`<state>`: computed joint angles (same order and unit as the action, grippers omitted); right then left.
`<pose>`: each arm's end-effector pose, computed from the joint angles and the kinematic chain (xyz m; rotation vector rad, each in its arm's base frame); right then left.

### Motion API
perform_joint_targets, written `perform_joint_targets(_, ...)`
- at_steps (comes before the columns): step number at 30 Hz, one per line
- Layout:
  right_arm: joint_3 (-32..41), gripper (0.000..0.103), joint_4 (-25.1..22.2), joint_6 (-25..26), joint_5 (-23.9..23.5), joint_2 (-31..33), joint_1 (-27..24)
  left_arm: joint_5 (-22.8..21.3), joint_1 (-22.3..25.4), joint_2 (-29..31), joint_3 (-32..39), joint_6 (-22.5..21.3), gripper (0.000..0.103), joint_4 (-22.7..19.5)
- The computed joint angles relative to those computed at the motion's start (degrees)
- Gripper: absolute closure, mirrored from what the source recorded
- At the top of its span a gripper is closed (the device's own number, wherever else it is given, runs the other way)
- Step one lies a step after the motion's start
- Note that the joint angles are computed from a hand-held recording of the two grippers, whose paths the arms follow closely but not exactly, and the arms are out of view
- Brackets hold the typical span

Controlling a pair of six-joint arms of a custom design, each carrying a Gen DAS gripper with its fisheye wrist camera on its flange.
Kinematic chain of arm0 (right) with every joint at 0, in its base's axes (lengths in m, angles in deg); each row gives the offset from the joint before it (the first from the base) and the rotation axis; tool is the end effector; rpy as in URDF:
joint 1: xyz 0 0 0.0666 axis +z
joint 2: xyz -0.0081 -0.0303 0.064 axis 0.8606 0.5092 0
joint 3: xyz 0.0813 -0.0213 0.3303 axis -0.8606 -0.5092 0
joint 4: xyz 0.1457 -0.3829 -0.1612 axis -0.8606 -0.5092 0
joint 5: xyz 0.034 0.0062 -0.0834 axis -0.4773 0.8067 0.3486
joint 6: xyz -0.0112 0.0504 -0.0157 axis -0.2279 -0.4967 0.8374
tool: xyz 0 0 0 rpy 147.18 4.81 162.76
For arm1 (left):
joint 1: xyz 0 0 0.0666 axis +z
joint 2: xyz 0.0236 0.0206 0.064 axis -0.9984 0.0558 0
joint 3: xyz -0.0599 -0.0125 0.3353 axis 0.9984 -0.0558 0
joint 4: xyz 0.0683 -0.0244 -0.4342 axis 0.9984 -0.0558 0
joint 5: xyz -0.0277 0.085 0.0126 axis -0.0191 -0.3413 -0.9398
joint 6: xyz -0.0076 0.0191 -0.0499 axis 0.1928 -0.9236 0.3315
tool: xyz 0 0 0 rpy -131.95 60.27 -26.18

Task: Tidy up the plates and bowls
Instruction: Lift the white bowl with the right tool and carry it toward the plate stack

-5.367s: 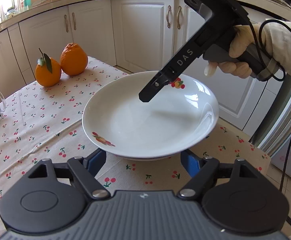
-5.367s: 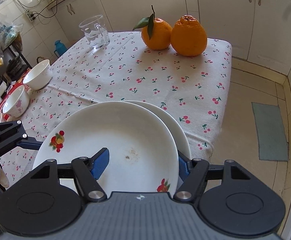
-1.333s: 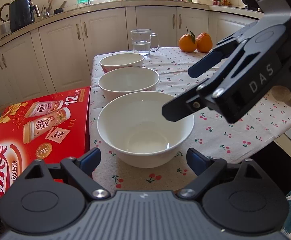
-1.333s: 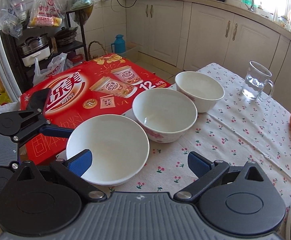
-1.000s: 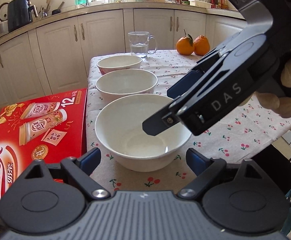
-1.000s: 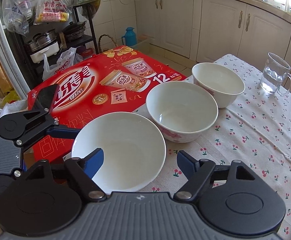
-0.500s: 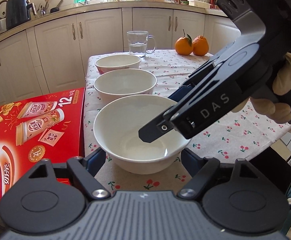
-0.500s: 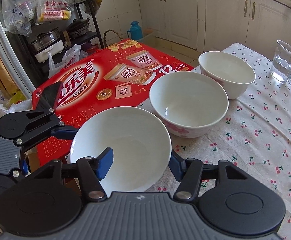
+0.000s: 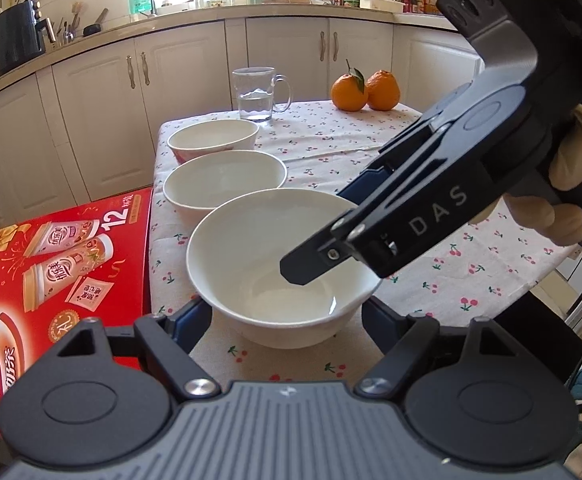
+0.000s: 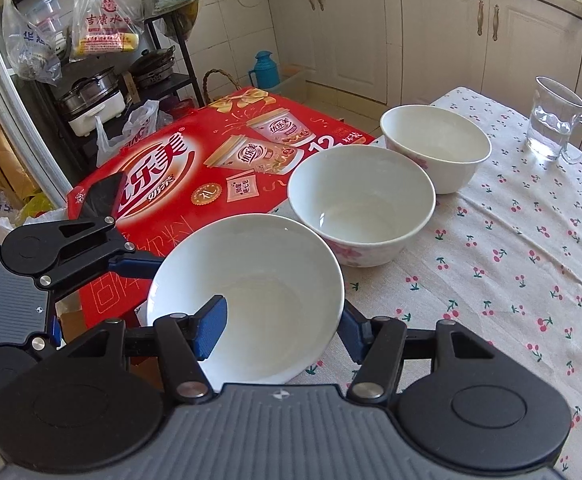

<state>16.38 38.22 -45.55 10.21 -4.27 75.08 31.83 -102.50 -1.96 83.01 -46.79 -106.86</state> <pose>0.5352 0.1604 0.3711 -0.5221 2.4168 0.4513 0.4836 -0.1477 0.3344 0.8242 2.1271 -0.3276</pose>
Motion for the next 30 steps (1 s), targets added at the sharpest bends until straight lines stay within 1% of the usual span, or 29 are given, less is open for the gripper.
perform_joint_targets(12,-7.4,0.038,1.2,-2.0,3.5,-7.7,-4.1,3.5,-4.3,2.4,3.0,-1.7,0.021,0.0)
perform_joint_targets(19,-11.3,0.038,1.6,-3.4,5.2,-11.7,-6.9,4.9,-7.0,5.1,5.5,-3.0,0.021,-0.4)
perform_joint_targets(30,-14.5,0.038,2.0,-5.2,6.5,-14.5,-10.3,6.3,-9.7,9.4,9.2,-3.7,0.021,-1.5)
